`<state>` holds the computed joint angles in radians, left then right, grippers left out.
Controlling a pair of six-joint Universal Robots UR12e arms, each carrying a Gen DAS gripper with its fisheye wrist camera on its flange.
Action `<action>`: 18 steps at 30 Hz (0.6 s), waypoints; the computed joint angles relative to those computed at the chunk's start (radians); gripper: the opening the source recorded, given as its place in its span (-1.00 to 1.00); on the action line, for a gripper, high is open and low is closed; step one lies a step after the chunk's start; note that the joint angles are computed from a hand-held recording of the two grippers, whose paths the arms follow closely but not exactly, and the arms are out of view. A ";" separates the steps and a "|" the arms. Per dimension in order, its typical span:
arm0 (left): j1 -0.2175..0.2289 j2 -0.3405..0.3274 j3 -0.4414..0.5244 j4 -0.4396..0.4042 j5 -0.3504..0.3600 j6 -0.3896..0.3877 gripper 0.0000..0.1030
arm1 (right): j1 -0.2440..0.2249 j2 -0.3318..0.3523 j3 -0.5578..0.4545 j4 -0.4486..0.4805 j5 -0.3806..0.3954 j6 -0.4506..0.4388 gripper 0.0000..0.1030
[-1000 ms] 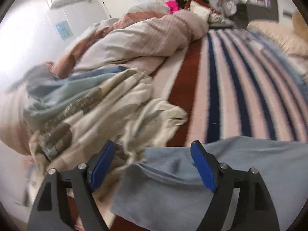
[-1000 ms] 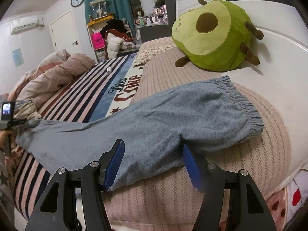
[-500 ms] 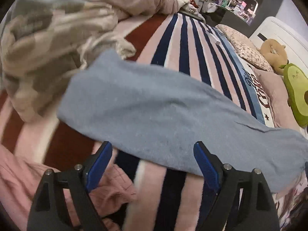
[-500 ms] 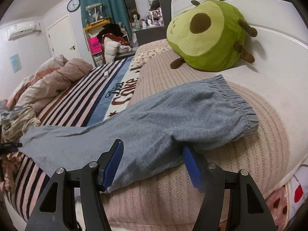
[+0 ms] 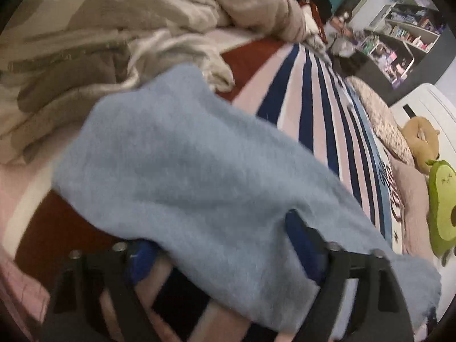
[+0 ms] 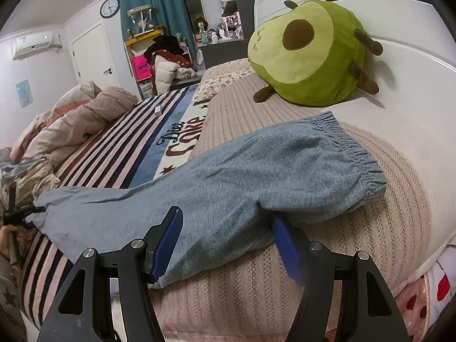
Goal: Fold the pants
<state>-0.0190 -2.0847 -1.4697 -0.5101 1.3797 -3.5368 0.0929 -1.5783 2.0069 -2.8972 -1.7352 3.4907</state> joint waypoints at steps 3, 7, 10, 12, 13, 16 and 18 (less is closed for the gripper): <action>-0.004 -0.005 -0.013 0.073 0.017 -0.016 -0.72 | 0.000 0.001 -0.001 0.000 -0.003 -0.003 0.17; -0.028 0.014 -0.036 0.191 0.085 0.042 -0.85 | 0.000 0.001 0.000 -0.002 -0.001 0.000 0.17; -0.052 0.036 -0.047 0.269 0.102 0.128 -0.86 | 0.000 0.004 0.000 -0.007 -0.003 0.001 0.17; -0.073 0.044 -0.044 0.315 0.081 0.203 -0.86 | 0.001 0.006 0.001 -0.015 -0.003 0.003 0.18; -0.079 0.046 -0.041 0.326 0.060 0.232 -0.86 | 0.001 0.006 0.002 -0.018 -0.004 0.003 0.18; -0.107 0.039 -0.014 0.310 -0.050 0.316 -0.86 | -0.001 0.007 0.003 -0.023 0.000 0.002 0.18; -0.128 0.023 0.012 0.252 -0.115 0.381 -0.86 | -0.001 0.006 0.003 -0.020 0.002 0.002 0.18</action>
<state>-0.1472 -2.0615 -1.4576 -0.2585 1.2645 -3.1558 0.0921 -1.5728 2.0098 -2.9174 -1.7335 3.4931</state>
